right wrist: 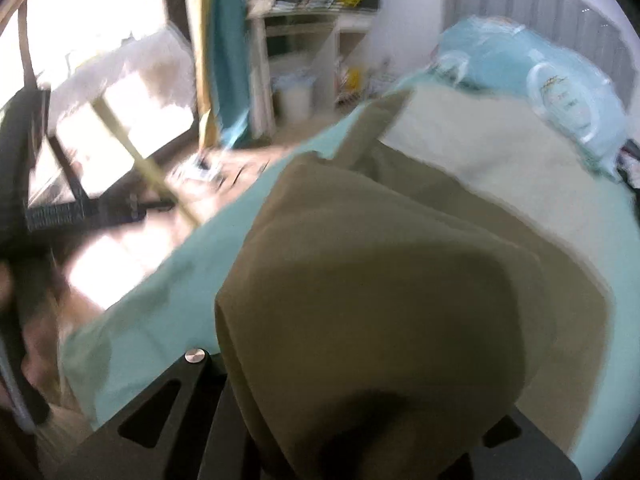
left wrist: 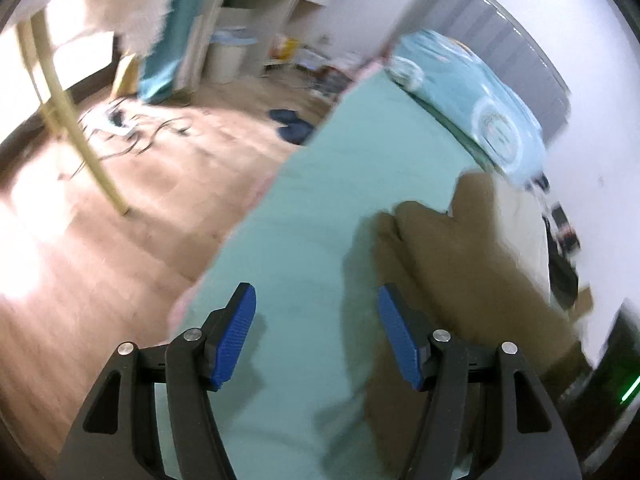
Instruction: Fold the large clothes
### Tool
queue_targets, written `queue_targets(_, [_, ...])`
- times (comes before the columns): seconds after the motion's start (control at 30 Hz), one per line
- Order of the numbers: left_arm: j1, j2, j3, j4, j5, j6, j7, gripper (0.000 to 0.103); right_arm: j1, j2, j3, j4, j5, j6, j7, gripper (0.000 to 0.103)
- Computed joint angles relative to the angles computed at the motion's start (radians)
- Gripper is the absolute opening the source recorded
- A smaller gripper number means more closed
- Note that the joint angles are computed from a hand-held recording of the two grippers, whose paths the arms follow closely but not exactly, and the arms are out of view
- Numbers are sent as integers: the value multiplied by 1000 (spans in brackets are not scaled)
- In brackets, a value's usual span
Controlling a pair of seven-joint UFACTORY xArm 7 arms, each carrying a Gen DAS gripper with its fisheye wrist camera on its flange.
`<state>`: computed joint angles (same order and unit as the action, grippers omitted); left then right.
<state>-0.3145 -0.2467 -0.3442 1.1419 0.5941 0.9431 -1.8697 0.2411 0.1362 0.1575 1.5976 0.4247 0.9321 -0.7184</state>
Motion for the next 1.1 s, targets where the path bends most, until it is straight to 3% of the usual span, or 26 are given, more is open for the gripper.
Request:
queue_targets(0.1, [5,-32,7,-34,-18,-11,-2,67,25,-65,10,-135,-58,-16,-34,19])
queue_targets(0.17, [13,-24,1,-24,-6,-15,10,67,28,-110,8,-200,-14,-34,-102,32])
queue_targets(0.23, [14,-6,5,-15,1,-60,29,67,25,-135,-5,-207,74,53,-189,74])
queue_targets(0.3, [13,3,12,-16,9,-116,45,67,22,-168,-19,-218,125,111,-234,84])
queue_targets(0.47, [21,23,15,-13,48,-219,69,67,2,-255,-80,-240,194,204,-296,84])
queue_targets(0.63, [-1,105,14,58,85,-296,142,67,-48,-285,-147,-170,275,328,-253,84])
queue_targets(0.7, [-33,169,18,120,62,-261,203,67,-65,-301,-158,-168,304,290,-235,85])
queue_targets(0.8, [-86,253,42,189,-29,-197,281,67,-86,-294,-140,-192,258,82,-181,91])
queue_targets(0.87, [-118,311,56,228,-115,-132,337,67,-93,-271,-110,-235,131,-66,-103,93])
queue_targets(0.93, [-148,355,67,259,-160,-66,389,67,-94,-219,-99,-256,13,-87,-54,95])
queue_targets(1.0, [-173,350,88,241,-169,-70,393,68,-85,-213,-93,-322,-20,-132,-62,103])
queue_targets(1.1, [-194,319,116,206,-163,-100,370,68,-69,-258,-93,-443,-15,-244,-104,103])
